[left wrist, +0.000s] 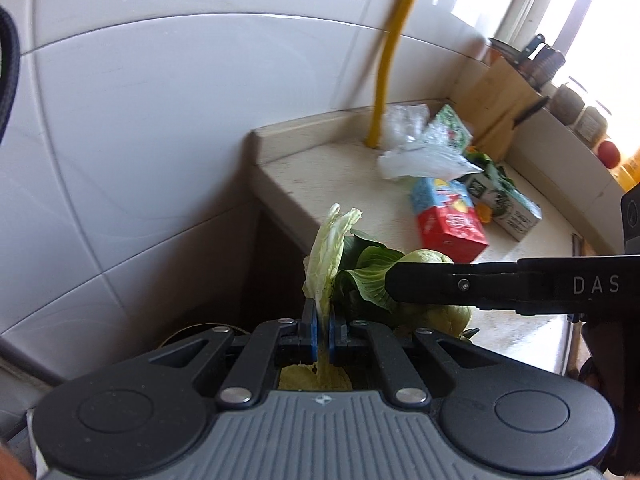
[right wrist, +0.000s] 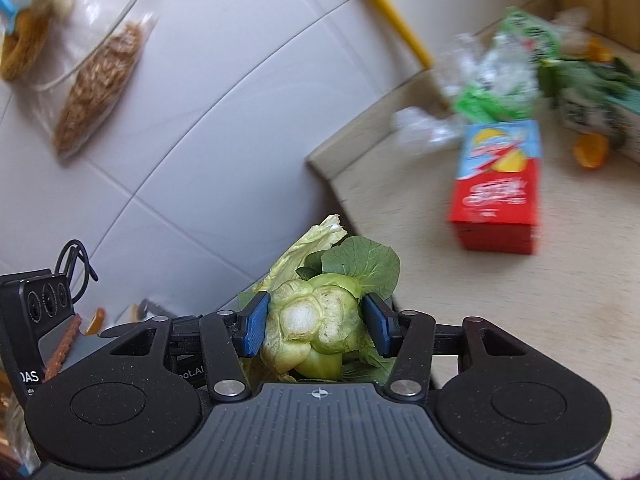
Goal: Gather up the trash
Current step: 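Carry both vegetables down over the black trash bin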
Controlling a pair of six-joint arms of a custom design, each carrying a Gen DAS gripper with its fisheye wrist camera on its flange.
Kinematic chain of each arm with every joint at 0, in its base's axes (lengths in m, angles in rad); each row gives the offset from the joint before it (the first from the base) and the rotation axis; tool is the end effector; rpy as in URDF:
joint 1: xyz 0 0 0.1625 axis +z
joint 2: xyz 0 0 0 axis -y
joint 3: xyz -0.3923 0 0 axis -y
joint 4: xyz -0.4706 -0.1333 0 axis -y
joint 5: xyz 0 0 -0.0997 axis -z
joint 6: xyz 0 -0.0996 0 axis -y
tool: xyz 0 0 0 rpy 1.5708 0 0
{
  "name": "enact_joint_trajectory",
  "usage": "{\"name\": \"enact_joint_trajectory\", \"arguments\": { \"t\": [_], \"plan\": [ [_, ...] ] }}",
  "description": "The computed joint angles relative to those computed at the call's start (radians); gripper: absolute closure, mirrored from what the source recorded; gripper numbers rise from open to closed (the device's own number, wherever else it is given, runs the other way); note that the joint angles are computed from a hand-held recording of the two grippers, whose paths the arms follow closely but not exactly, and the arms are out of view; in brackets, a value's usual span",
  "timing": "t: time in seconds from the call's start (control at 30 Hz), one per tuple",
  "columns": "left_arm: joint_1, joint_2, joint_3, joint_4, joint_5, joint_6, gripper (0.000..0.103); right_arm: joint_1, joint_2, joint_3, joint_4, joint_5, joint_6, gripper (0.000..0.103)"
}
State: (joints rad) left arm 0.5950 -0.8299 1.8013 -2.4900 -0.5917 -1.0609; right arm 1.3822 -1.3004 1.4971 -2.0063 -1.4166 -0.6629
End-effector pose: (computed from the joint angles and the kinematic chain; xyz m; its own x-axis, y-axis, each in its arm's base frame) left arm -0.3981 -0.5303 0.0027 -0.8569 -0.2512 -0.4501 0.1621 0.6975 -0.6980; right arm 0.0173 -0.7022 0.3765 -0.8825 -0.4694 0.0279 -0.4579 0.8443 -0.2783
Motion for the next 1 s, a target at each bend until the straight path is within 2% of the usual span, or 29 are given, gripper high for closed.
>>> {"name": "enact_joint_trajectory", "arguments": {
  "t": [0.43, 0.63, 1.0],
  "plan": [
    [0.007, -0.076, 0.096, 0.035, 0.007, -0.068, 0.1, 0.056, 0.03, 0.047, -0.014, -0.033, -0.014, 0.045],
    [0.017, -0.098, 0.128, 0.024, -0.003, -0.079, 0.1, 0.073, 0.038, 0.076, -0.051, -0.063, -0.003, 0.045],
    [0.039, -0.123, 0.154, 0.098, 0.002, -0.164, 0.099, 0.095, 0.058, 0.115, -0.122, -0.128, 0.019, 0.045]
  ]
}}
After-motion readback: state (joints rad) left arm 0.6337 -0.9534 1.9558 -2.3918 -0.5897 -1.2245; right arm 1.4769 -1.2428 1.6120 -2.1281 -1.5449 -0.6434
